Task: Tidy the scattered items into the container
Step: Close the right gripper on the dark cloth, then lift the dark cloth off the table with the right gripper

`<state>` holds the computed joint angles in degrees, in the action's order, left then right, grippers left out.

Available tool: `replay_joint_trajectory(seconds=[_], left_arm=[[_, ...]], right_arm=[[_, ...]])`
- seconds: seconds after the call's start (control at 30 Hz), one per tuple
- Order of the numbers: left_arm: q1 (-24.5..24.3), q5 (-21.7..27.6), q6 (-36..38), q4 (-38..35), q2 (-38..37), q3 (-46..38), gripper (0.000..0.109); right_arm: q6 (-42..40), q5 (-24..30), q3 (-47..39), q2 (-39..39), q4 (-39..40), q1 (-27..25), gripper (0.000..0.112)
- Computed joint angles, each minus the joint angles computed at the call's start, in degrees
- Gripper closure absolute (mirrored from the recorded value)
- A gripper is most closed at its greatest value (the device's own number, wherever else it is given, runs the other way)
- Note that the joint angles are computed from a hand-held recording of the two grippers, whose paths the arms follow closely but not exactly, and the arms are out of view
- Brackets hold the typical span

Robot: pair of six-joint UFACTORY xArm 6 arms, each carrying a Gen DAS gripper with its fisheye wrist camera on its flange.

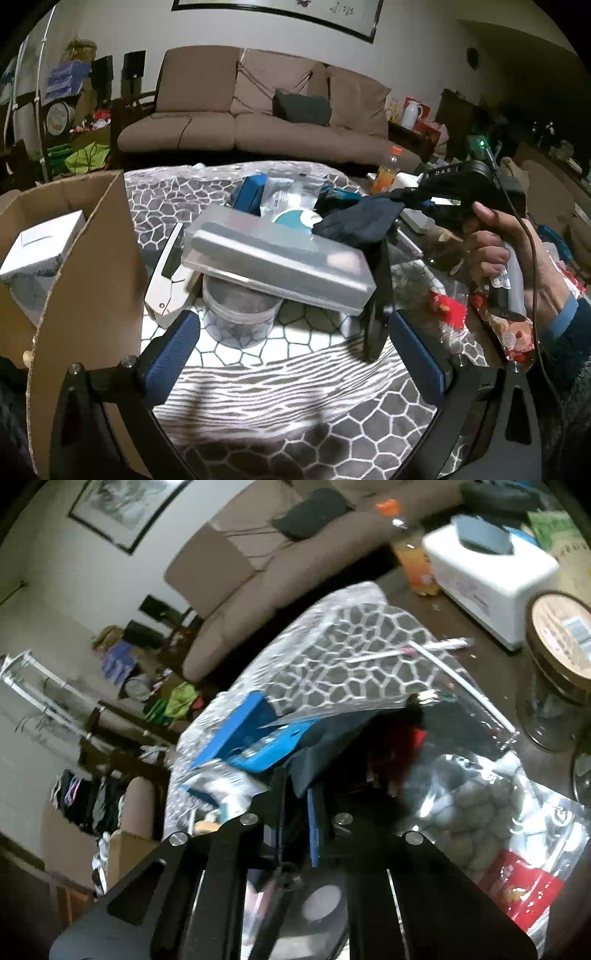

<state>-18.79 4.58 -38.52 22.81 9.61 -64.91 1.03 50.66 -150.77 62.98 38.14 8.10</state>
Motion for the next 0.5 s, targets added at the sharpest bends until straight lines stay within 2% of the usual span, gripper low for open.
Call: replay_joint_trajectory(seconds=[0.07, 0.23, 0.5], left_arm=[[0.07, -0.37, -1.78, 2.22, -0.22, 0.05, 0.006], [0.22, -1.46, -4.29, 5.24, -0.89, 0.38, 0.006], [0.28, -3.04, -6.96, 9.63, -2.85, 1.5, 0.006]], right_arm=[[-4.72, -3.09, 9.84, -6.59, 2.21, 0.57, 0.106], [-15.02, -7.27, 26.55, -18.59, 10.48, 1.25, 0.107], [-28.16, -9.11, 46.17, -36.02, 20.4, 2.42, 0.107]])
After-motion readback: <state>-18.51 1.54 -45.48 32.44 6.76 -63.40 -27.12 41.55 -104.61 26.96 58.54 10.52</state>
